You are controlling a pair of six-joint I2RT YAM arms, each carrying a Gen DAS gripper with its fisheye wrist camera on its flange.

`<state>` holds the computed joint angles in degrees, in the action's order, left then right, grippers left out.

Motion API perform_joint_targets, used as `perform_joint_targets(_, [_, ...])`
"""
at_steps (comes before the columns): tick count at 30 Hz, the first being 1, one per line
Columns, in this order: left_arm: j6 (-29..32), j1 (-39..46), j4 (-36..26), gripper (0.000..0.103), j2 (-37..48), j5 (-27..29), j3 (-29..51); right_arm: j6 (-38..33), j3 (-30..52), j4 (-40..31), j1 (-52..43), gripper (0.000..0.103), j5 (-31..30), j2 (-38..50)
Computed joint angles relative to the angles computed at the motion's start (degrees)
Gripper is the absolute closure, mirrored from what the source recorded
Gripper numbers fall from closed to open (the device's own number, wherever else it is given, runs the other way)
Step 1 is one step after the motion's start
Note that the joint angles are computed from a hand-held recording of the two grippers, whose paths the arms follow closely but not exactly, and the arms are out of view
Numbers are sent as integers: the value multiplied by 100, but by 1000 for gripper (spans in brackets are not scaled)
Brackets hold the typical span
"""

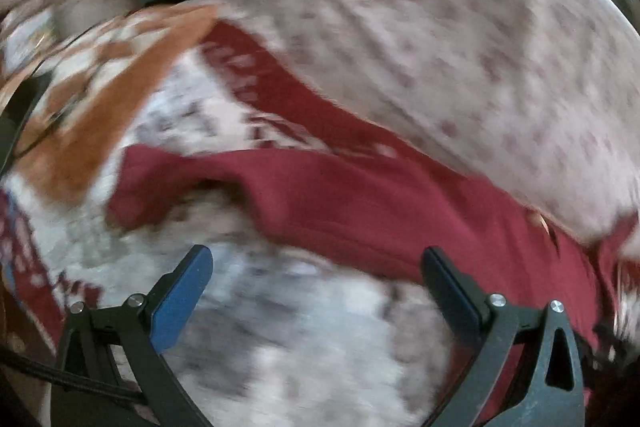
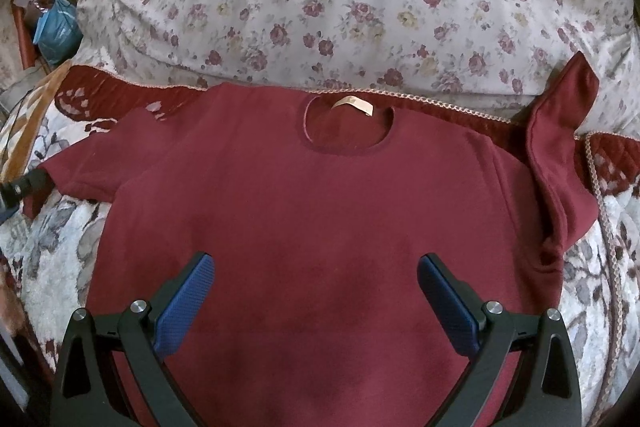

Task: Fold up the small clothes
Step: 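Grasp the sweater sleeve cuff with the left gripper and lift it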

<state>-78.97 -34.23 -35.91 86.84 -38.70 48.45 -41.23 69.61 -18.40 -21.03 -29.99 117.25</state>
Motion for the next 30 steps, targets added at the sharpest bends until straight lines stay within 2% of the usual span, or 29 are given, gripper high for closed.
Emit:
perform_joint_targets(3, [-787,483,-156,0,-752,172,-788,-23,20,-73,5,0,-15,7])
perform_joint_targets(7, [-1415,1414,227,0,-1905,656,-1987,-53,42,-137,30,0,-1,43])
perform_joint_targets(10, [-1592,1928,589,0,-2077,809,-2403,-82,45,-174,54,0,30,69])
perform_joint_targets(12, [-1362,2370,810,1,-1845,980,-2432,-117,99,-270,68,0,52,115])
perform_joint_targets(15, [-1197,2677,1150,17,-1424,961,-2417,-121,171,-371,59,0,44,173])
perform_joint_targets(16, [-944,2886,1520,24,-1241,1140,-2443,-112,207,-407,55,0,38,198])
perform_joint_targets(18, [-638,3079,1746,28,-974,1180,-2403,-93,280,-473,61,0,43,250])
perform_joint_targets(19, [-531,3055,1750,43,-846,1072,-2309,-83,292,-489,64,0,54,260])
perform_joint_targets(20, [-268,3166,1992,83,-894,1144,-2371,-76,310,-510,67,0,65,274])
perform_joint_targets(21, [-71,3229,2166,94,-962,1272,-2435,-75,347,-545,65,0,70,299])
perform_joint_targets(25, [-107,2858,2216,93,-1976,1028,-2721,-92,406,-635,29,0,29,304])
perform_joint_targets(28, [-57,1902,1464,94,-2538,138,-2226,-94,489,-722,-45,0,-81,288])
perform_joint_targets(30, [70,1448,1356,94,-2582,-91,-1866,-62,573,-796,-84,0,-126,286])
